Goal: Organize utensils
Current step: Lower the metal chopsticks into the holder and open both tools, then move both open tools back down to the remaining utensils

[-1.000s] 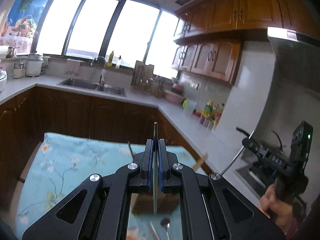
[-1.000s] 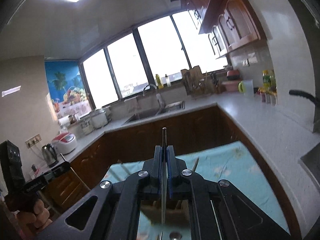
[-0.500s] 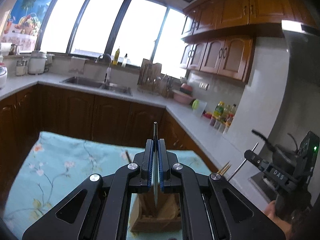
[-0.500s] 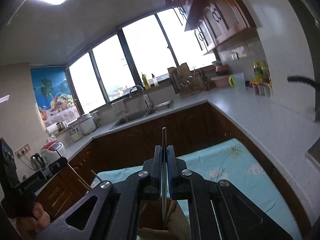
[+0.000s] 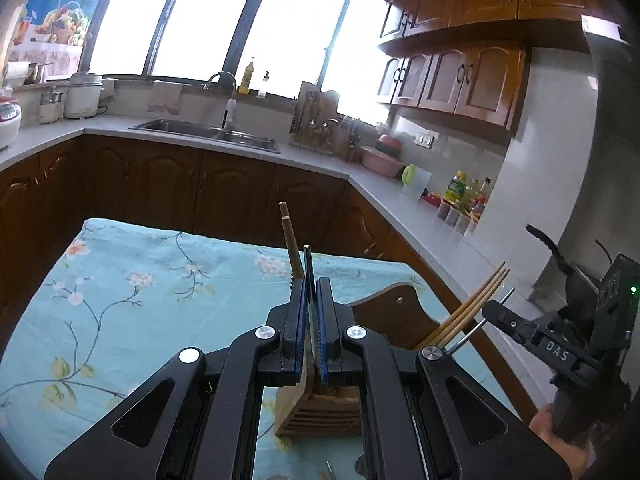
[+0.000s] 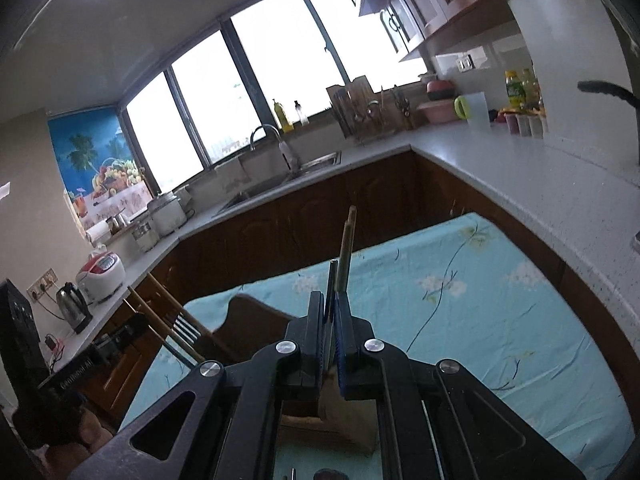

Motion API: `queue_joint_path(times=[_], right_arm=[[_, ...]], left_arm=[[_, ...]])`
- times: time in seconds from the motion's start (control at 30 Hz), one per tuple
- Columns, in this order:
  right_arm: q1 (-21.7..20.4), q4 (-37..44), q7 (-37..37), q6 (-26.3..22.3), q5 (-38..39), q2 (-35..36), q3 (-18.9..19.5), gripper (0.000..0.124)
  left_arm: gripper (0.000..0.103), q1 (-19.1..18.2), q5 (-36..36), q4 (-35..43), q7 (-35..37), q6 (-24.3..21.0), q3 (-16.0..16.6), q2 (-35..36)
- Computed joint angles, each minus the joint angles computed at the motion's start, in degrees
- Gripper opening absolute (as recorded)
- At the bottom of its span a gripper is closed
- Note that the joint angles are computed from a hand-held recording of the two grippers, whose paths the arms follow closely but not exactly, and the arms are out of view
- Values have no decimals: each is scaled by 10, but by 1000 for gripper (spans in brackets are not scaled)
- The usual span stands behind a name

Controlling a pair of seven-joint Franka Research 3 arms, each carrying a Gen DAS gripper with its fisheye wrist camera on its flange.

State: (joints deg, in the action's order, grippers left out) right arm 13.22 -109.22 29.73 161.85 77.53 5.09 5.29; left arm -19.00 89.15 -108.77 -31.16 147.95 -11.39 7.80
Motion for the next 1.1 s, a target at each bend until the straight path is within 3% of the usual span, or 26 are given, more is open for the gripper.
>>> queue_joint_path(times=[0.27, 0.47, 0.5, 0.57, 0.63, 0.7, 0.77, 0.83, 0.93, 1.1], right_arm=[[-3, 6, 29, -11, -29, 5, -2, 6], [-6, 2, 48, -16, -51, -1, -1, 16], [-8, -1, 37, -17, -37, -6, -1, 32], [-10, -11, 6, -16, 4, -19, -3, 55], [-8, -25, -30, -7, 45, -36, -7, 67], [-3, -44, -70, 9, 88, -54, -12, 90], [1, -64, -111, 15, 129, -71, -18, 93], [5, -90, -111, 13, 123, -87, -23, 94], [10, -126, -89, 10, 96, -109, -29, 95], [21, -196, -95, 14, 84, -154, -37, 98]], left_arm=[[5, 1, -13, 2, 16, 6, 0, -1], [7, 6, -44, -4, 36, 29, 2, -9], [12, 6, -43, -8, 33, 31, 1, -12], [33, 7, -42, -25, 15, 37, -1, -27], [59, 6, -18, -48, -34, 28, -7, -45], [66, 5, -10, -76, -64, 16, -16, -67], [73, 6, -25, -95, -64, 8, -25, -80], [83, 6, -46, -123, -73, -3, -35, -98], [87, 4, -56, -166, -106, -13, -50, -122], [87, -6, -119, -213, -90, -39, -71, -143]])
